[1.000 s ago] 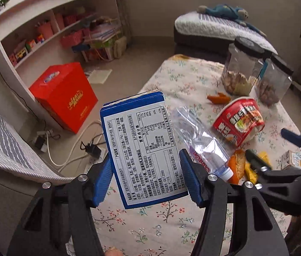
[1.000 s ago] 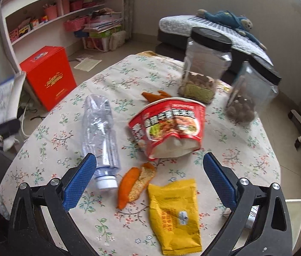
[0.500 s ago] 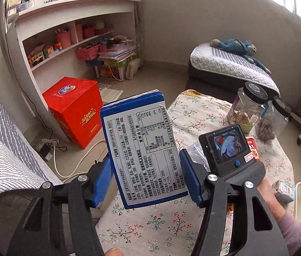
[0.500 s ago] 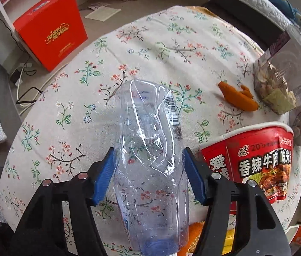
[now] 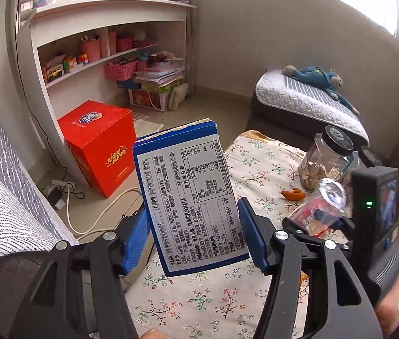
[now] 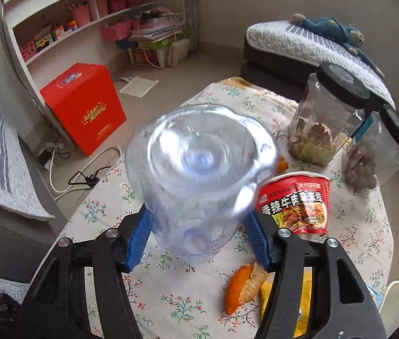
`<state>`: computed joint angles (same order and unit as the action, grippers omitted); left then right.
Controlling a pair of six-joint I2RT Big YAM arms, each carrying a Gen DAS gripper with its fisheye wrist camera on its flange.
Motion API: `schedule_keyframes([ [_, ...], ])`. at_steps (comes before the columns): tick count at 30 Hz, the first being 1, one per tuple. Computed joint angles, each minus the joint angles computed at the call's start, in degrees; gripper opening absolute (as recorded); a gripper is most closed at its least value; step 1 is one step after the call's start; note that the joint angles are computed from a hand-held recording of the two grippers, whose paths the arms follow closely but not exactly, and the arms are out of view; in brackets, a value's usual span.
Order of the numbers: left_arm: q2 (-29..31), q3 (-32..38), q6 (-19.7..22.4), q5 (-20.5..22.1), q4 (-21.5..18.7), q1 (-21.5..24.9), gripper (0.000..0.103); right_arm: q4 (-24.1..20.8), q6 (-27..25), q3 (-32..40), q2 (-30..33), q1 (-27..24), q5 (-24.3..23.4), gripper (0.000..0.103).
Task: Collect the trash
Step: 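Lift the crumpled plastic bottle with the right tool while left holds box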
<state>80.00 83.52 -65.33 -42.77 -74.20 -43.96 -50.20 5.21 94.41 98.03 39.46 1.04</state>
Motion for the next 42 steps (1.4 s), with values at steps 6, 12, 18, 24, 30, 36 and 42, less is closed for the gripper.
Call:
schedule_keyframes([
  [6,1.68,1.16,1.50,-3.31,2.11,-2.00,0.060,7.40,1.83,-9.30,-9.92,-2.75,-2.13,0.058],
  [12,4.22,3.27,3.24,-8.14,4.33,-5.07,0.060,14.17,5.79,-18.61,-17.22,-6.81,-4.29,0.058],
  [18,8.13,6.73,6.50,-10.86,6.86,-7.72,0.060,17.60,6.93,-23.35,-20.78,-9.88,-3.16,0.058],
  [24,13.01,11.42,9.55,-11.93,8.10,-9.47,0.060,19.29,5.73,-25.78,-24.06,-11.84,-0.42,0.058],
  [30,16.87,15.38,12.30,-11.69,10.14,-10.82,0.060,19.72,3.96,-28.36,-27.55,-14.27,0.86,0.057],
  [36,20.25,19.16,15.23,-11.29,12.43,-12.07,0.060,19.50,2.98,-30.02,-30.36,-17.57,1.07,0.057],
  [42,23.91,22.79,18.39,-10.31,13.89,-13.13,0.060,18.86,2.90,-31.18,-32.61,-21.70,1.10,0.057],
])
